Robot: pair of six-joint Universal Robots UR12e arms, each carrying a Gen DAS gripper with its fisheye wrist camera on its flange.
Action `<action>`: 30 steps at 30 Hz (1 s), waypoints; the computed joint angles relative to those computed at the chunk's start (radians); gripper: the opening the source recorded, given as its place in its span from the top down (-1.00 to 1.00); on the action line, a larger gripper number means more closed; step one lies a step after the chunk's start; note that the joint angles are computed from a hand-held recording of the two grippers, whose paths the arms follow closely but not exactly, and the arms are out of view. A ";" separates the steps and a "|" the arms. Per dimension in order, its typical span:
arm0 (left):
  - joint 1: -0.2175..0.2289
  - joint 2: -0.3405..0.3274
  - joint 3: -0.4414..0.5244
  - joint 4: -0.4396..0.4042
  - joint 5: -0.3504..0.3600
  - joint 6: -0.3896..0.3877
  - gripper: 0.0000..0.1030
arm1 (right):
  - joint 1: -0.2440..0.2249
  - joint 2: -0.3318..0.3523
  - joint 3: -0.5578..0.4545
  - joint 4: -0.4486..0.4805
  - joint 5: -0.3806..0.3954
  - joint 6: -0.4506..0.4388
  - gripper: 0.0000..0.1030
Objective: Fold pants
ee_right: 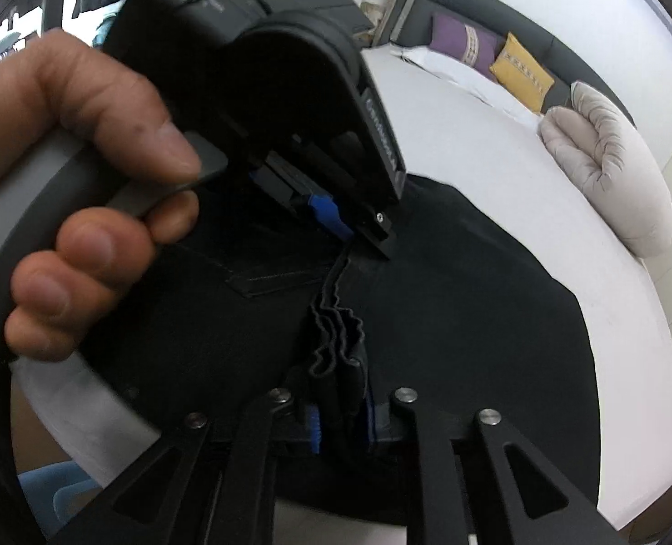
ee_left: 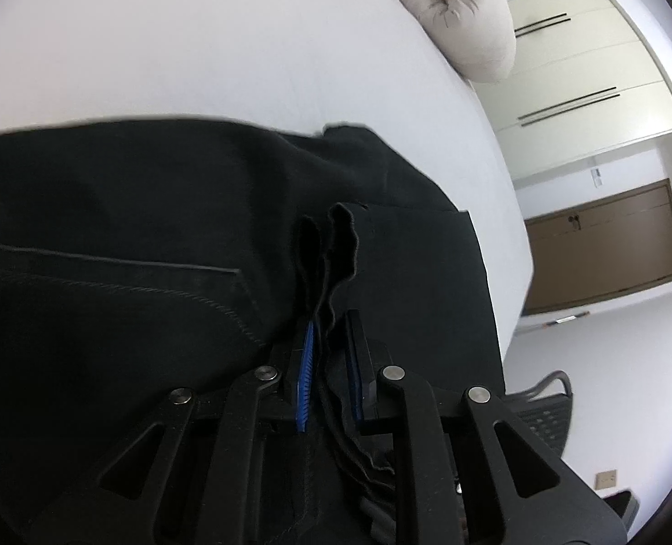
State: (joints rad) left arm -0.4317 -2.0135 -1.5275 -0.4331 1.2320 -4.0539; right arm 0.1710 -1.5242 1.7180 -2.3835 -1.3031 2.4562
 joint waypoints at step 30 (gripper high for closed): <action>-0.083 -0.045 0.097 -0.114 0.182 0.280 0.76 | -0.349 0.393 -0.533 1.001 0.652 0.208 1.00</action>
State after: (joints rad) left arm -0.5144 -2.0581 -1.4303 -0.5472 1.4137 -3.7741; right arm -0.1775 -1.1312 1.1853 -1.3823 -0.6512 2.6639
